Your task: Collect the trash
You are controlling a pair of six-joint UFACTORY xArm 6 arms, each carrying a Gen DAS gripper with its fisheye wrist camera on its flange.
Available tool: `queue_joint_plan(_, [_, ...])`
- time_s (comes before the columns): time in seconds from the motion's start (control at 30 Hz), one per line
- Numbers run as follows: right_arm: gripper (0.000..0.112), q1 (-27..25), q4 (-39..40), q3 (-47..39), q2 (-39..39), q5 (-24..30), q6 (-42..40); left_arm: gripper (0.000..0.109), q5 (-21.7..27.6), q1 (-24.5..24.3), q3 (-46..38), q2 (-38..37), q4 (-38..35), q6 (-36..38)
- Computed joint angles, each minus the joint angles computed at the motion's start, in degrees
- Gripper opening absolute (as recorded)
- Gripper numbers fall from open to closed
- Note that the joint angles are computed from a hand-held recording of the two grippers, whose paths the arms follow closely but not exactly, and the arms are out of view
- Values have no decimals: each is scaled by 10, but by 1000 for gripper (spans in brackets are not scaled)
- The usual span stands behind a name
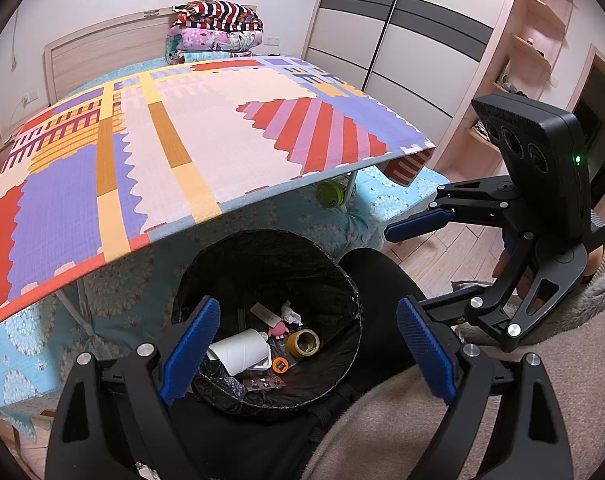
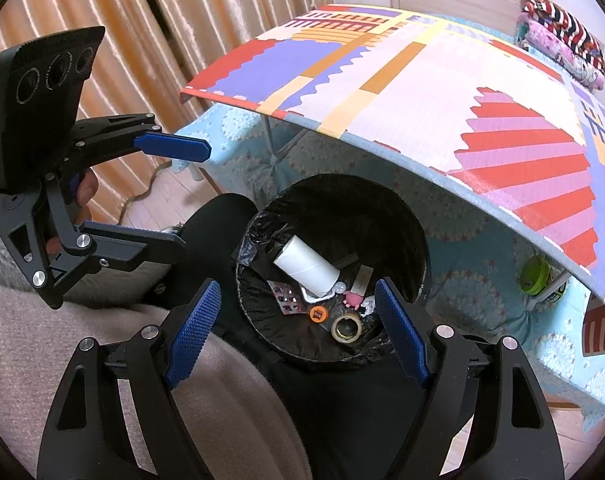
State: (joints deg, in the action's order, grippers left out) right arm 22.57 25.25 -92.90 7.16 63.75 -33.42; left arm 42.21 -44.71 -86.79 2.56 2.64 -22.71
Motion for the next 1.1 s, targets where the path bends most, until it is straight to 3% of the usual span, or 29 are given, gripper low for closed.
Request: queue_joint_plan(1.1, [79, 2, 2, 0, 0, -6, 0, 87, 0, -1, -1, 0, -3, 2])
